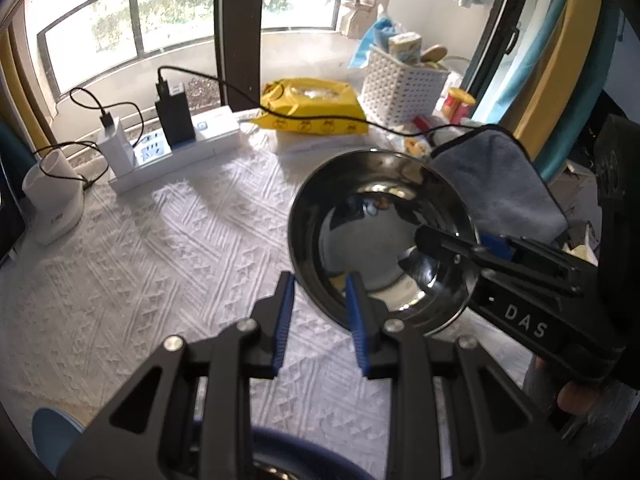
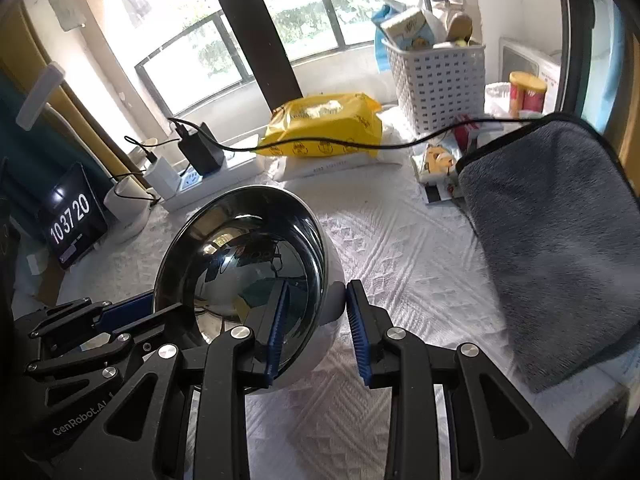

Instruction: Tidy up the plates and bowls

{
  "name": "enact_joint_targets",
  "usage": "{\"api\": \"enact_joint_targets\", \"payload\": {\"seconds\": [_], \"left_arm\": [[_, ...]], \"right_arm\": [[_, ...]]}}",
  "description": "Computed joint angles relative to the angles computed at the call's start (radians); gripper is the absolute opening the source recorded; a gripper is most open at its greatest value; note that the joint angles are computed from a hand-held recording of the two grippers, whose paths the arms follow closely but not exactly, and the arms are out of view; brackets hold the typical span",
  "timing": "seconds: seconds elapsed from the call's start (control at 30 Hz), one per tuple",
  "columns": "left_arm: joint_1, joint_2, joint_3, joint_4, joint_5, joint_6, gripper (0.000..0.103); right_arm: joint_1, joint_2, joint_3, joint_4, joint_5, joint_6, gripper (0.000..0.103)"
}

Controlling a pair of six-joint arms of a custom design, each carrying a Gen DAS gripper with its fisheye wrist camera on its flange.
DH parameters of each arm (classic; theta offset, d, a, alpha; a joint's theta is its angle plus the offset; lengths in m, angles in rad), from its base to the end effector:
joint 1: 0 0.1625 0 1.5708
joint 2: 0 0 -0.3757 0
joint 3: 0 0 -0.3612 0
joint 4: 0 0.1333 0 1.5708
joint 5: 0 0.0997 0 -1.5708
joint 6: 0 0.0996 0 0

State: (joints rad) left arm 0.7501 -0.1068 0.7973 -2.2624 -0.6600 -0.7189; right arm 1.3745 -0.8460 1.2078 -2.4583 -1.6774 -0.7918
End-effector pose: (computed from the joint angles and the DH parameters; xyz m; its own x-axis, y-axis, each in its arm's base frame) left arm -0.4055 -0.6676 -0.0885 -0.7968 -0.1118 -0.5938 0.2749 0.8080 -0.5211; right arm -0.0206 -0.7329 0.2803 -0.7979 -0.4307 0.4218 -0.5681 0.7713 -0.2871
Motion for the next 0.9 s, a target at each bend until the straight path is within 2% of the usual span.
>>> {"api": "enact_joint_targets", "payload": {"seconds": [0.47,0.9], "left_arm": [[-0.081,-0.146,0.269,-0.141,0.043,-0.015,0.027],[-0.167,-0.317,0.589,-0.196,0.081,-0.144,0.027]], "right_arm": [[0.029,-0.159,0.218,-0.118,0.006,-0.028,0.032],[0.058,-0.314,0.478,-0.227,-0.003,-0.059,0.032]]}}
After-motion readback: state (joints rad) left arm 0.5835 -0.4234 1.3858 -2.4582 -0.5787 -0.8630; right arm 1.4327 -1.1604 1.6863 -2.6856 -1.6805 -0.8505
